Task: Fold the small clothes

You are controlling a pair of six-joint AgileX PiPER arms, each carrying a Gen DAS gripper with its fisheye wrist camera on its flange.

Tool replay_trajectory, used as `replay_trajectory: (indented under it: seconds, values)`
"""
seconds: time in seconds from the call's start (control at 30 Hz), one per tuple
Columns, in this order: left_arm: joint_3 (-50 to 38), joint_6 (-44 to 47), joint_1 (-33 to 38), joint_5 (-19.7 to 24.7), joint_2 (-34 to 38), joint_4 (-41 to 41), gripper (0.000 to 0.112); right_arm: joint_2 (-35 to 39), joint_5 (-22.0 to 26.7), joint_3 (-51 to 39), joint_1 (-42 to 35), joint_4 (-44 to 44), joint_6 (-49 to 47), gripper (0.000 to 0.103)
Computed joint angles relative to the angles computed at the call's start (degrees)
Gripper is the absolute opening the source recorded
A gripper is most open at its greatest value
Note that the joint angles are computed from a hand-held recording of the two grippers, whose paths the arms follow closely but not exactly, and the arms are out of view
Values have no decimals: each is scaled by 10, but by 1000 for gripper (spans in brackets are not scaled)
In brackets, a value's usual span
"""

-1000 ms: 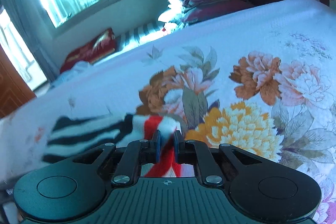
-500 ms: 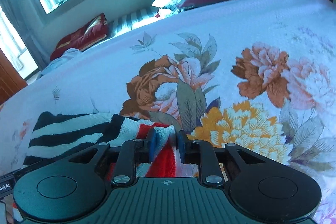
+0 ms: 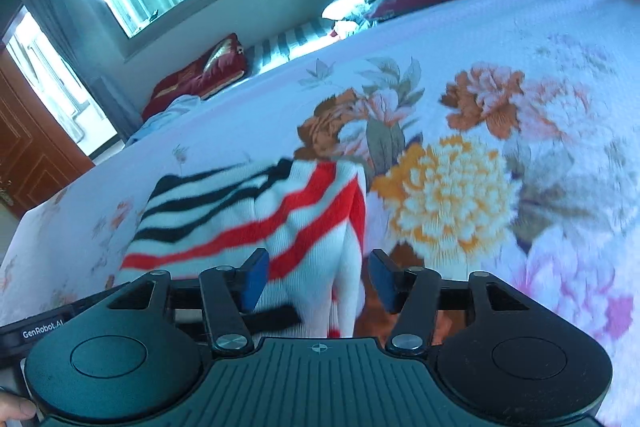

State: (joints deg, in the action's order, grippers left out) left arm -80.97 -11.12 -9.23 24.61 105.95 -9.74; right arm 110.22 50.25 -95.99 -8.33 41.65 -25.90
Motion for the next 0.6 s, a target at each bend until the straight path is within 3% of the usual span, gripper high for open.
replay_trajectory:
  seconds: [0.03,0.07,0.1,0.2,0.3,0.47,0.53,0.57,0.6]
  values:
    - [9,3,-1,-6,-3,-5,74,-6,0,15,-2,9,-5,52]
    - [16,8,-1,-12,-4,-11,74,-10,2,25,-3,14,-7,31]
    - [20,9,-1,-17,-3,-16,73,-10,10,29,-4,20,-10,21]
    - [29,17,-4,-30,-3,-21,67,-29,-6,59,-4,34,-28,15]
    - [31,36,-9,-39,1,-16,67,-26,-39,77,-3,23,-38,14]
    - [22,5,-9,-22,-2,6,67,-39,-24,75,-9,31,-36,14]
    - [20,2,-6,-9,-8,-1,72,-50,-2,79,-22,46,-38,15]
    - [22,0,-4,-3,-12,-8,74,-57,5,86,-28,50,-42,19]
    - [25,5,-2,1,-15,-19,79,-64,14,93,-34,54,-46,30]
